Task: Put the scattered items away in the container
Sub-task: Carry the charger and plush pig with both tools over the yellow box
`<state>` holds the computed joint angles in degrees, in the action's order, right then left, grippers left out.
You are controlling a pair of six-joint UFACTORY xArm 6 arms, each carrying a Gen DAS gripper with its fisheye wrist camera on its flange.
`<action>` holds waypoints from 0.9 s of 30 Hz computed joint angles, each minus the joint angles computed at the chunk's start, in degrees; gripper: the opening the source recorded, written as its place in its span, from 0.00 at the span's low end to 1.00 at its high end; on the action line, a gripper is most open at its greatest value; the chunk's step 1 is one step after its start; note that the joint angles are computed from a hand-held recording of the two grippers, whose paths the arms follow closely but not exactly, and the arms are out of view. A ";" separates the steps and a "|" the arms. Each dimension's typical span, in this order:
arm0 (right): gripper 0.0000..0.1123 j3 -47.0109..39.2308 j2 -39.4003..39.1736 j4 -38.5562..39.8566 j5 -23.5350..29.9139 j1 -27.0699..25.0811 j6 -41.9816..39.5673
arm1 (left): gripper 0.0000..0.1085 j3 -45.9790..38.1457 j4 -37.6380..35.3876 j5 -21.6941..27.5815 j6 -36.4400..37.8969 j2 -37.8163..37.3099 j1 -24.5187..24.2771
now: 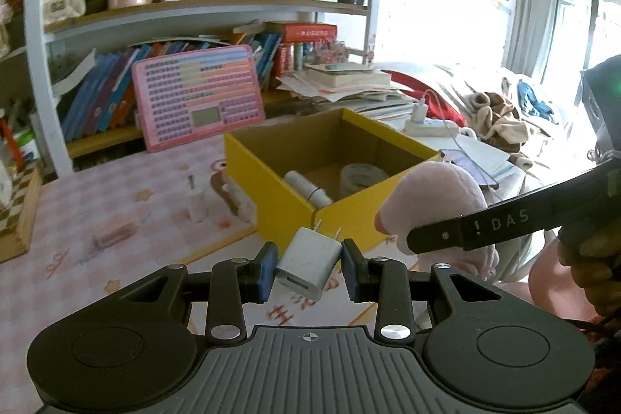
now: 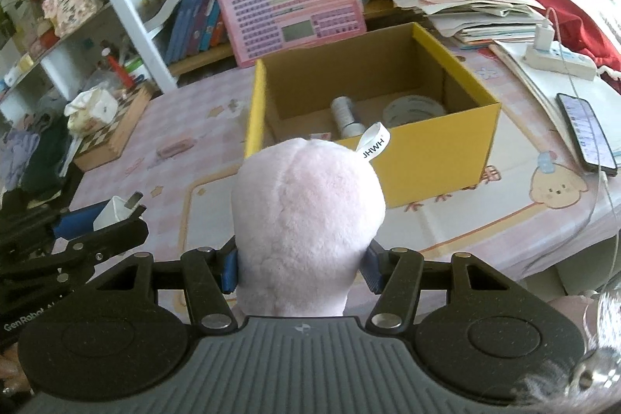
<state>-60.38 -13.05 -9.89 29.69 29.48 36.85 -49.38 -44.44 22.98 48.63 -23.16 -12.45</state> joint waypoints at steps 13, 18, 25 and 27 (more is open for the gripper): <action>0.49 -0.40 0.73 14.23 -2.51 -8.82 -19.48 | 0.31 -7.55 10.16 -6.97 -12.14 9.61 -7.88; 0.49 -4.00 4.22 23.10 -3.80 -12.09 -32.07 | 0.31 -11.57 20.23 -9.82 -21.63 14.46 -9.52; 0.49 -14.30 12.94 35.55 -3.48 -14.94 -49.71 | 0.31 -19.32 36.27 -10.77 -36.26 21.87 -9.10; 0.49 -18.09 16.03 37.54 -2.78 -15.21 -53.37 | 0.31 -22.17 38.86 -9.65 -38.80 24.32 -8.90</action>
<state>-78.47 2.99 27.66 26.91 14.27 -16.52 -71.55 -5.58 13.32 9.82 1.16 -21.35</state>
